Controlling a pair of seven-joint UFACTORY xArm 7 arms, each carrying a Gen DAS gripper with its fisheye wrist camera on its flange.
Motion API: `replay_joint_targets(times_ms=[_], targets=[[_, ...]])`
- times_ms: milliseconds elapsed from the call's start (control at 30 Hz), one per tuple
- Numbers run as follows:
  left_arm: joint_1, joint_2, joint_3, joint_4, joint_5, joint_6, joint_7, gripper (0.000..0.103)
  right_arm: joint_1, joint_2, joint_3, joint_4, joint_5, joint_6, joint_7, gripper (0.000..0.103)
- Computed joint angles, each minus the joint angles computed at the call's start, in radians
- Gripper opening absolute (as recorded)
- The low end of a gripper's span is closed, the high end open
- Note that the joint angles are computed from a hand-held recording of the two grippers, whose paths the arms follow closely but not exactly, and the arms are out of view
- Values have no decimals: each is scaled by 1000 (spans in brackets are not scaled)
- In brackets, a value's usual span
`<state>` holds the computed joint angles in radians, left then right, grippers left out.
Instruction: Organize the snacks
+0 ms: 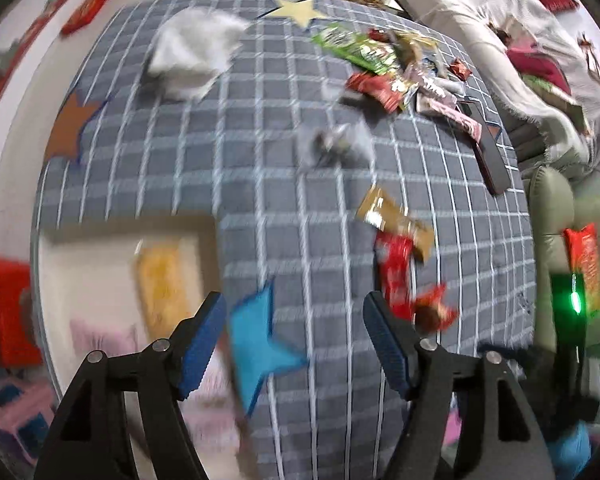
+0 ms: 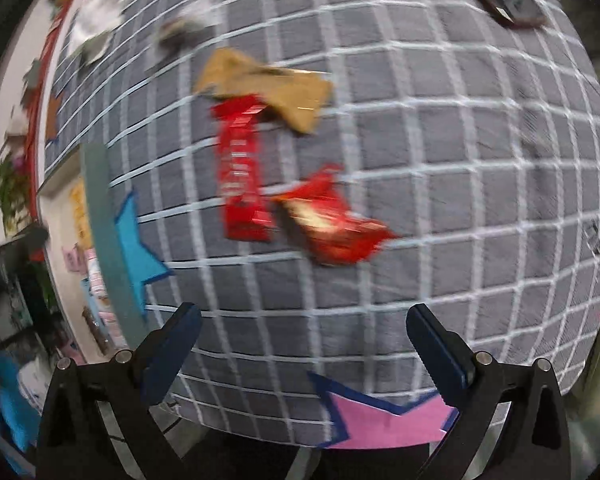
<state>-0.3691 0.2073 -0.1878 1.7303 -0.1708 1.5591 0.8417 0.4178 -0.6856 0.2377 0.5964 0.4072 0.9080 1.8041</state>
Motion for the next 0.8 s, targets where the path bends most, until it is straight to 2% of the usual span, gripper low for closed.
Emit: replay_joint_targets(times_ms=[67, 133, 200, 300, 467, 633, 667, 700, 733, 767, 800], targets=[[-28, -36, -23, -74, 7, -108, 37, 75, 13, -63, 19, -38, 17, 13, 46, 103], [-60, -90, -48, -194, 28, -287, 130, 75, 26, -110, 33, -62, 27, 26, 84, 103], [-84, -101, -61, -251, 44, -386, 193, 75, 41, -161, 52, -90, 40, 33, 128, 103], [-118, -37, -71, -223, 63, -413, 203, 77, 62, -214, 74, -118, 56, 32, 187, 103], [-173, 41, -73, -214, 153, -476, 173, 77, 103, -316, 109, -171, 74, 39, 290, 103], [-176, 40, -84, -245, 138, -499, 235, 77, 122, -387, 118, -205, 73, 37, 352, 103], [-177, 35, -87, -255, 135, -499, 254, 73, 126, -394, 115, -207, 70, 42, 356, 103], [-182, 33, -89, -261, 136, -497, 263, 60, 133, -404, 117, -211, 70, 50, 363, 103], [-187, 31, -90, -265, 144, -487, 270, 55, 139, -415, 117, -215, 68, 57, 368, 103], [-185, 29, -91, -263, 130, -482, 278, 36, 144, -427, 116, -220, 67, 64, 372, 103], [-191, 40, -90, -240, 134, -440, 270, 30, 147, -432, 116, -223, 68, 68, 374, 103]])
